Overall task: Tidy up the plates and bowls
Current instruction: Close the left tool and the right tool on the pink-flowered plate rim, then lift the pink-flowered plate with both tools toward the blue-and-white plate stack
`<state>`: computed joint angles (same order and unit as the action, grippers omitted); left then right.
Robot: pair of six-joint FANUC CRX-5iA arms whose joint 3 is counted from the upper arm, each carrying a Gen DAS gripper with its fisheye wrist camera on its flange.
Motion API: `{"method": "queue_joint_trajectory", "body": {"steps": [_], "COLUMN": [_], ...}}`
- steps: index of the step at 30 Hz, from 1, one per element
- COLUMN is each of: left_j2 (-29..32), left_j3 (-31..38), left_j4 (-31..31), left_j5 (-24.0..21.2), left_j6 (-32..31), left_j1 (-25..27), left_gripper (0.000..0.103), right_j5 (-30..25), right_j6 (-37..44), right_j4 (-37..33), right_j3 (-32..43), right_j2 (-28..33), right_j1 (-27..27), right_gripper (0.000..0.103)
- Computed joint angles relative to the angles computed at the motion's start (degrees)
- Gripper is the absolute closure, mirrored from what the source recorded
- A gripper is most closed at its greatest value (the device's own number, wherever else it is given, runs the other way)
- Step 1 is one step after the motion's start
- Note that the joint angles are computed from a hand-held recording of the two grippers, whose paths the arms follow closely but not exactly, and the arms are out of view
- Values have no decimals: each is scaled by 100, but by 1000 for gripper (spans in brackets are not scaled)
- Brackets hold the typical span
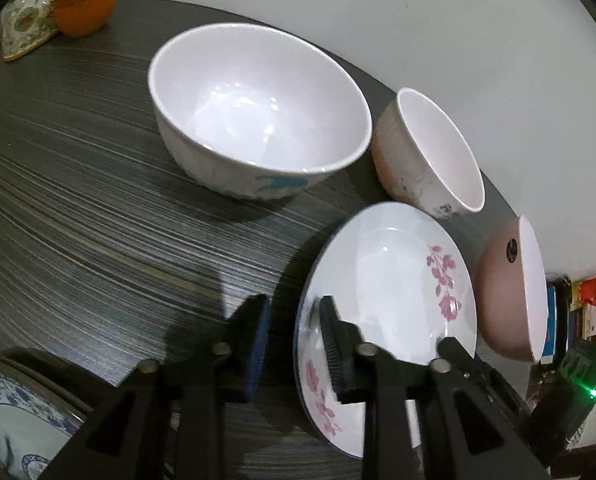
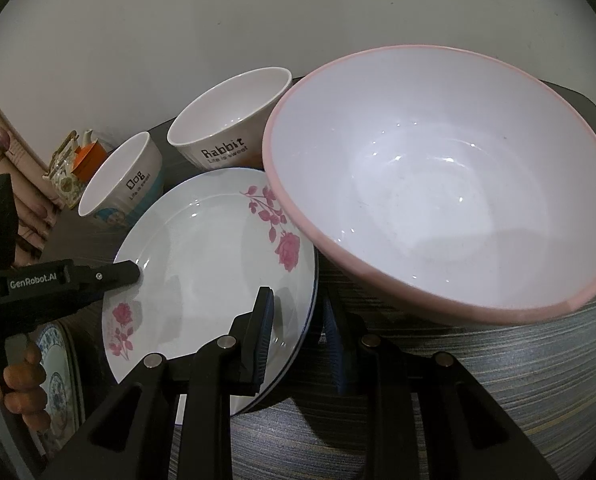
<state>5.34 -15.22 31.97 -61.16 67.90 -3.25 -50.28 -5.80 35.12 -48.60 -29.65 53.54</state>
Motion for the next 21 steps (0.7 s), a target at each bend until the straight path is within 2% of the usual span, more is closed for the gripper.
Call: {"method": "queue_joint_trajectory", "body": {"steps": [2,13,20,21], "left_j2": [34,-227,-602,-518], "left_j3": [34,-47,-338,-281], "left_j4": [33,-278,-388,-399], "left_j5": [-70,-526,-854,-835], "left_j6": [5,19,-94,-74], "left_j1": [-19,-76,-46,-108], "left_gripper": [91,91,91,91], "right_j5": [52,-261,-900,-1014], "right_j6": [61,69,-457,-554], "right_j4": [-49,-480,-637,-655], "right_j3": [4,116,34,28], "right_j2": [-9,-202,-612,-671], "right_j1": [-16,212,878,999], "right_gripper": [88,88,88,88]}}
